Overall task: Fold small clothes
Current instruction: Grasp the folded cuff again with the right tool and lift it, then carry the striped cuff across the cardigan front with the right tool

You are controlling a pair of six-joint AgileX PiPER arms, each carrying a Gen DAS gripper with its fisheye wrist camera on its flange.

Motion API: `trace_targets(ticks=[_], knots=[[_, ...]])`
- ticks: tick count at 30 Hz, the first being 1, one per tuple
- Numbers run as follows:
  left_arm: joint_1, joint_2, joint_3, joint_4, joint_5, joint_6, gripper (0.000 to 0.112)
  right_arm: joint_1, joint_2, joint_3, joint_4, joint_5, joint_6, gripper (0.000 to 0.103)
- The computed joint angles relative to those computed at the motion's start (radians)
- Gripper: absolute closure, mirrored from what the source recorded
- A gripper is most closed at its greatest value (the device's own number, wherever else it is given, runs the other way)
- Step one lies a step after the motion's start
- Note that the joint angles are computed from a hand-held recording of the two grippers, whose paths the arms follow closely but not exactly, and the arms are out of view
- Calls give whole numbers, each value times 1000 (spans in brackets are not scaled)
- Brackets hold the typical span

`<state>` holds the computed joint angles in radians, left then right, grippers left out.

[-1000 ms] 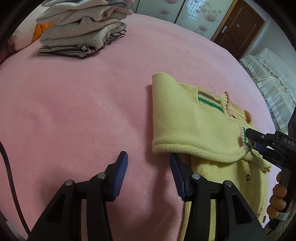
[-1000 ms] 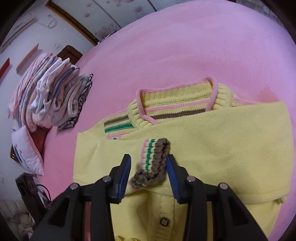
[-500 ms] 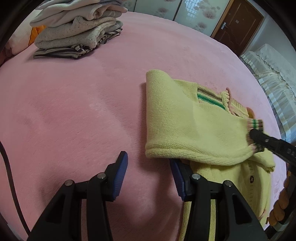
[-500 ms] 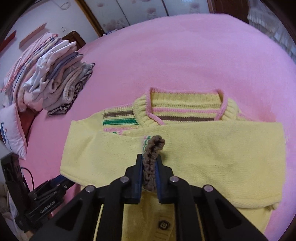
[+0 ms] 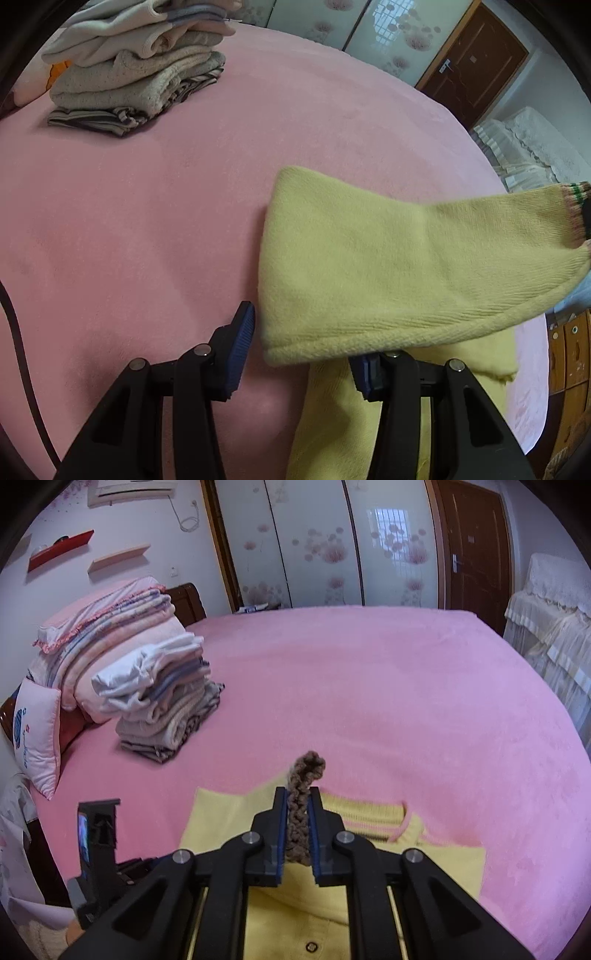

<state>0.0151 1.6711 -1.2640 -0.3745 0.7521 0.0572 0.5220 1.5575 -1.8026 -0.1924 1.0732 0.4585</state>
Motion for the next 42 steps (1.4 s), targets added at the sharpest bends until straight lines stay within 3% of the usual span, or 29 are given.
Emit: trace_targets(ticks=[4,8,16,27,34,42], knots=[[-3,5,-20,23,0,-36,66,7,5,-75,-38,18,13,94],[-10,-1,-12,49,1,-44,66,0,-26,-49,-66,33,14,94],[-12,6,-6,36,24,-30,64,-106,-153,238,-33,-1,-26,94],[-59,-6,29,68,34,-29,64,-309,-258,589,160,-158,-129,94],[-66,-8,42,85,35,-22,64,-337,-284,701,151,-216,-115,94],[-96,-8,22,180,68,-42,64,-318,-247,692,62,-230,-100,95]])
